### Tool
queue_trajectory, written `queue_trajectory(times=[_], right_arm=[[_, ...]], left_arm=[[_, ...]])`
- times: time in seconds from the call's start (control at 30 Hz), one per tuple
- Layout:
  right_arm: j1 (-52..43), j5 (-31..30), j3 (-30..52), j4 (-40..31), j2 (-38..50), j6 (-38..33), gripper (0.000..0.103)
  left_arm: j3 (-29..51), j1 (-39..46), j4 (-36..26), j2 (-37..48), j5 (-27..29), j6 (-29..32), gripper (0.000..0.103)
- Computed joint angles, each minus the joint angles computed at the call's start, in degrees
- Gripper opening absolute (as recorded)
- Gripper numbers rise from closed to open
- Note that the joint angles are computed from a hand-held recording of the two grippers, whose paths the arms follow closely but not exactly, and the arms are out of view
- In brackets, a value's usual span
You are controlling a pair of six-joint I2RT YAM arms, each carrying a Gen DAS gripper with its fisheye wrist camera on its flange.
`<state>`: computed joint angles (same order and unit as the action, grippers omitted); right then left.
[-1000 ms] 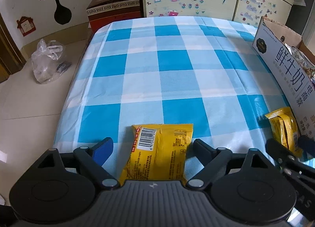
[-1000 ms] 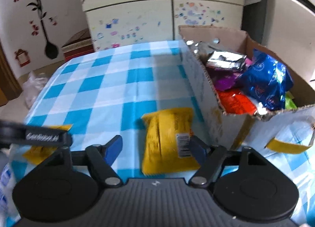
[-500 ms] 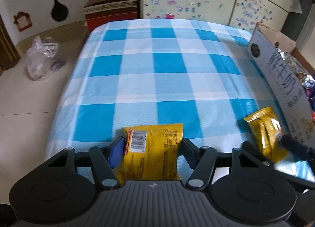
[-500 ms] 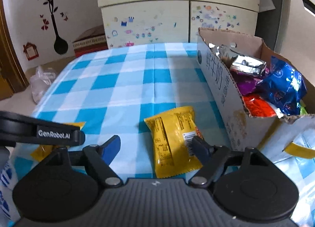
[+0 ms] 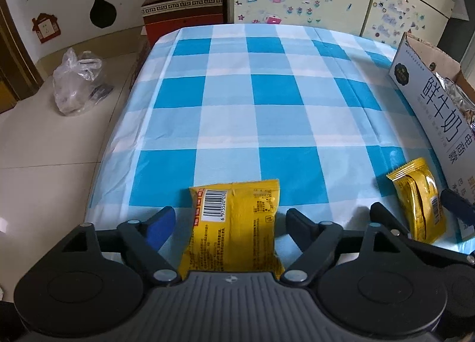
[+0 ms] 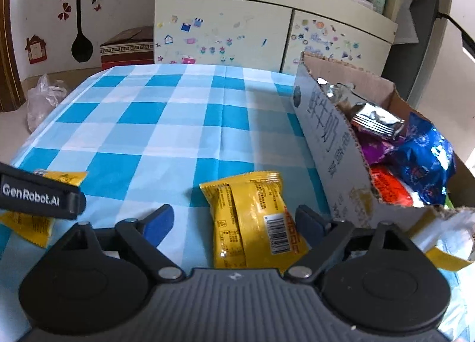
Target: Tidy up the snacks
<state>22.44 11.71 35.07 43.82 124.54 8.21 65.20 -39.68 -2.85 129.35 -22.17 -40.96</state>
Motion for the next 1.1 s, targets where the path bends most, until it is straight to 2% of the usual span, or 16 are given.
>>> queue_trajectory(times=[0.13,0.2,0.27,0.33,0.37,0.53,0.83,1.1], right_arm=[[-0.15,-0.39,0.44,-0.38,0.15,0.2,0.093],[-0.65,-1.72,0.5,-0.88,-0.14,0.39,0.092],[-0.92,-2.64,0.24,-1.06,-0.64,0.88,0.085],[-0.82,-3.03,-0.09,-0.88,-1.13,0.52,0.067],[-0.86,-3.25,-0.26,-0.76,-1.38,0.27,0.062],[-2.2,-6.3,-1.09,-0.85,-2.71,1.15,0.054],[-4.93,-11.64,-4.58,-0.62,-8.48,3.24,0.053],[-6.92,-15.45,-9.01,0.19,-15.92,2.47,0.053]], left_arm=[[-0.63,0.32,0.76,-0.33,0.89,-0.89,0.082],[-1.36,0.35,2.04,-0.85,1.96,-0.43,0.07],[-1.41,-0.01,2.06,-1.04,1.68,-0.12,0.063],[-1.83,-0.26,2.23,-1.27,1.18,-0.26,0.061],[-2.39,-0.31,2.63,-1.6,1.0,-0.93,0.06],[-4.88,-0.47,4.47,-3.71,-1.33,-2.32,0.059],[-7.05,-2.06,4.09,-6.54,-3.27,-6.24,0.059],[-7.05,-5.25,0.41,-9.93,-6.95,-8.58,0.059]])
